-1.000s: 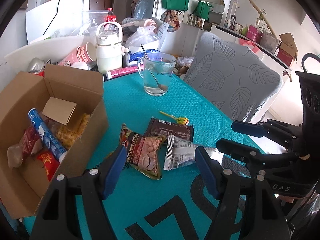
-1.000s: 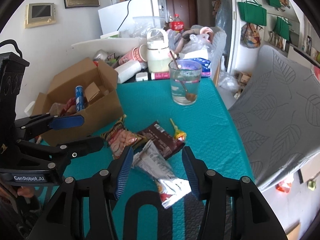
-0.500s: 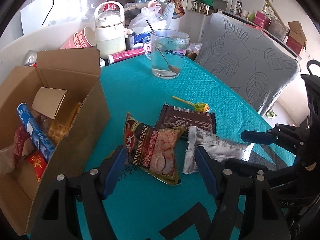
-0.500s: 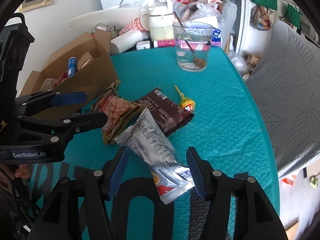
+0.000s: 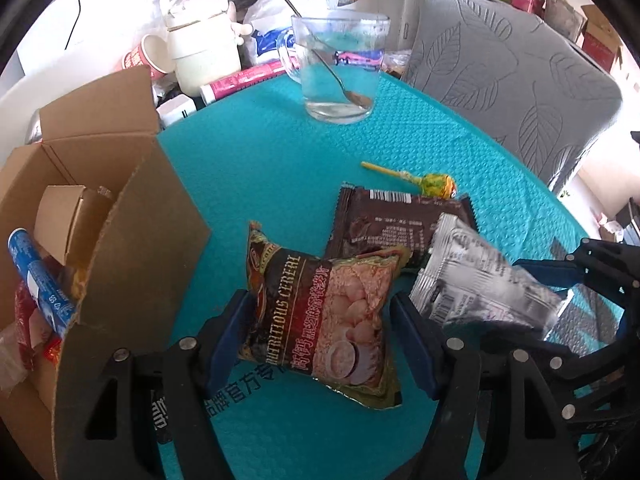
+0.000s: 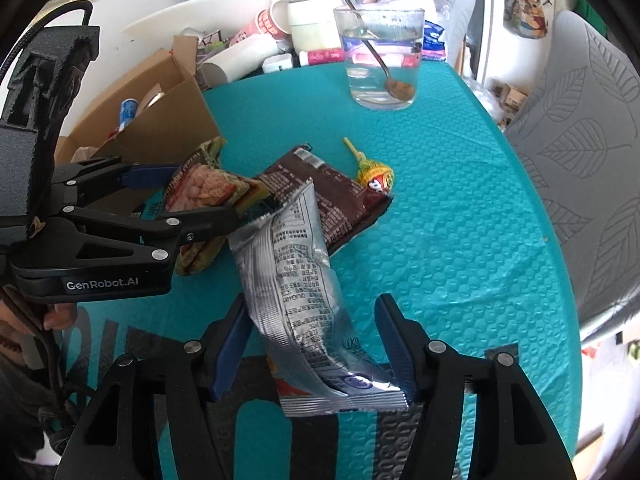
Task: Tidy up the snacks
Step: 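Grasp the cereal packet with the left tool while the right tool grasps the silver bag, then lift the cereal packet and silver bag and carry them toward the cardboard box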
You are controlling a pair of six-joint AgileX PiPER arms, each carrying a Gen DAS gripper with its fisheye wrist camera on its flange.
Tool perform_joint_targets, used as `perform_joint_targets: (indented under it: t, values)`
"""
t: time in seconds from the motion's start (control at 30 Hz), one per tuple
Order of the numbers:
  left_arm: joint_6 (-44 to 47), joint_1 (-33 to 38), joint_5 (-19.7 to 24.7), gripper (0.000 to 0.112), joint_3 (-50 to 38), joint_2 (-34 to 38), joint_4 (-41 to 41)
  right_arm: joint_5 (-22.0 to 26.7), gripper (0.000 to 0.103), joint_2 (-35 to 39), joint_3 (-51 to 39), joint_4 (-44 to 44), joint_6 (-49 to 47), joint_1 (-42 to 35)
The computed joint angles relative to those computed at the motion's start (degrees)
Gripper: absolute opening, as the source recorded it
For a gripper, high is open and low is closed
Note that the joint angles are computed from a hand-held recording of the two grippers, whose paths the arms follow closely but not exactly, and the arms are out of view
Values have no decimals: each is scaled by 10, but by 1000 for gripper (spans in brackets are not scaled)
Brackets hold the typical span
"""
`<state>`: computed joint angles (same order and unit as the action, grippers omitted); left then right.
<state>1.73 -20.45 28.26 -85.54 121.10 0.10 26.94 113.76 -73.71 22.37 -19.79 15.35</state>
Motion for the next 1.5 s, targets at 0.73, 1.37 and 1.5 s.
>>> perform_joint_targets:
  t: [0.73, 1.37, 1.5]
  values:
    - [-30, -35, -46, 63, 206, -138, -33, -41, 41, -90, 148, 113, -117, 3]
    - [-233, -114, -64, 70, 308, -195, 121, -84, 42, -186, 291, 159, -164, 31]
    - [-231, -107, -68, 80, 298, -174, 113, -91, 47, -180, 287, 151, -150, 37]
